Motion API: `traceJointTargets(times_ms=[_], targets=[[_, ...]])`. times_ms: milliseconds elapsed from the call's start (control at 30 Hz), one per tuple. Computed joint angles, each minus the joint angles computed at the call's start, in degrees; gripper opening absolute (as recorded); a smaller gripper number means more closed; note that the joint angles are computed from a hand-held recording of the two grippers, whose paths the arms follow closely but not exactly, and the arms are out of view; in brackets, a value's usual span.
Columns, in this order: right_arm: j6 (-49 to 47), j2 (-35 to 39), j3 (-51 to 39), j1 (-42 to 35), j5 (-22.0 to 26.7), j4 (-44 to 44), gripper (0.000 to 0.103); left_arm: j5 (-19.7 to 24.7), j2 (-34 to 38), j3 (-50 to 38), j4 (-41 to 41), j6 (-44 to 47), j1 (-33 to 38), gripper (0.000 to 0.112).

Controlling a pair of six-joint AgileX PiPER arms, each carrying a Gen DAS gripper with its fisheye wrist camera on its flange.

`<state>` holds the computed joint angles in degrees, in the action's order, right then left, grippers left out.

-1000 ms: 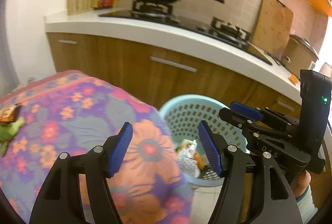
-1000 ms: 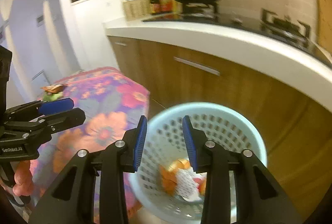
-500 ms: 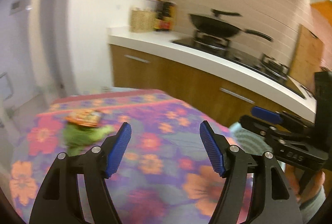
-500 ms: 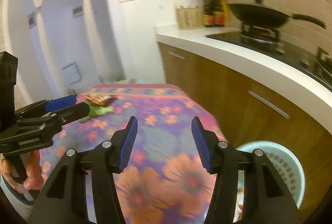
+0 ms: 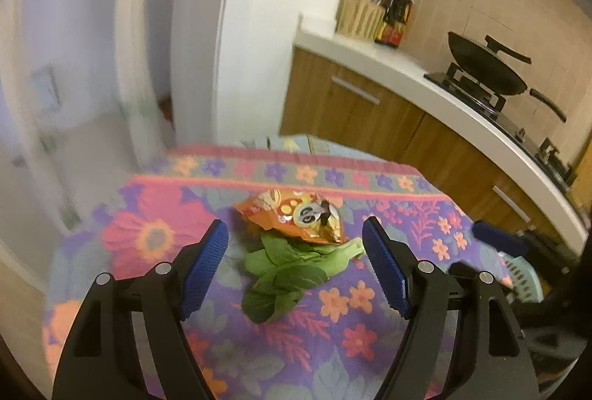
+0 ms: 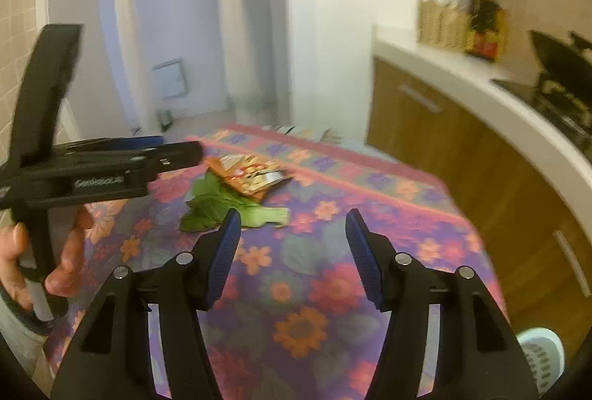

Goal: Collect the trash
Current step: 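Grasp the snack bag with the left tool while the right tool grasps the green vegetable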

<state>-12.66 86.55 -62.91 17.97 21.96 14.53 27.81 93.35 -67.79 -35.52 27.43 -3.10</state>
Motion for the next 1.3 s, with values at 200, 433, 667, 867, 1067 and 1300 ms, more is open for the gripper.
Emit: traceJointTargets(times_ms=[200, 433, 667, 867, 1067, 1300], targets=[[-13.05, 8.79, -6.21, -1.43, 2.49, 11.52, 0.055, 7.75, 10.47, -8.74, -5.79, 4.40, 2.67, 0.066], [-22.25, 17.46, -14.48, -2.53, 7.39, 18.61, 0.055, 13.71, 17.91, -15.83, -9.06, 6.03, 3.26, 0.046], [-24.82, 22.80, -21.28, -2.94, 14.41, 19.77, 0.055, 13.57, 18.82, -14.14, -15.11, 10.64, 5.11, 0.022], [-24.15, 23.42, -22.19, -1.00, 16.09, 16.13, 0.055, 12.73, 15.71, -11.41, -18.98, 14.55, 6.50, 0.014], [-29.58, 18.32, -15.39, 0.11, 17.21, 18.74, 0.055, 12.11, 13.01, -9.14, -20.75, 16.71, 7.93, 0.014], [-32.87, 13.74, -10.69, 1.98, 17.31, 20.11, 0.042, 12.08, 11.61, -7.48, -24.23, 19.56, 9.76, 0.010]])
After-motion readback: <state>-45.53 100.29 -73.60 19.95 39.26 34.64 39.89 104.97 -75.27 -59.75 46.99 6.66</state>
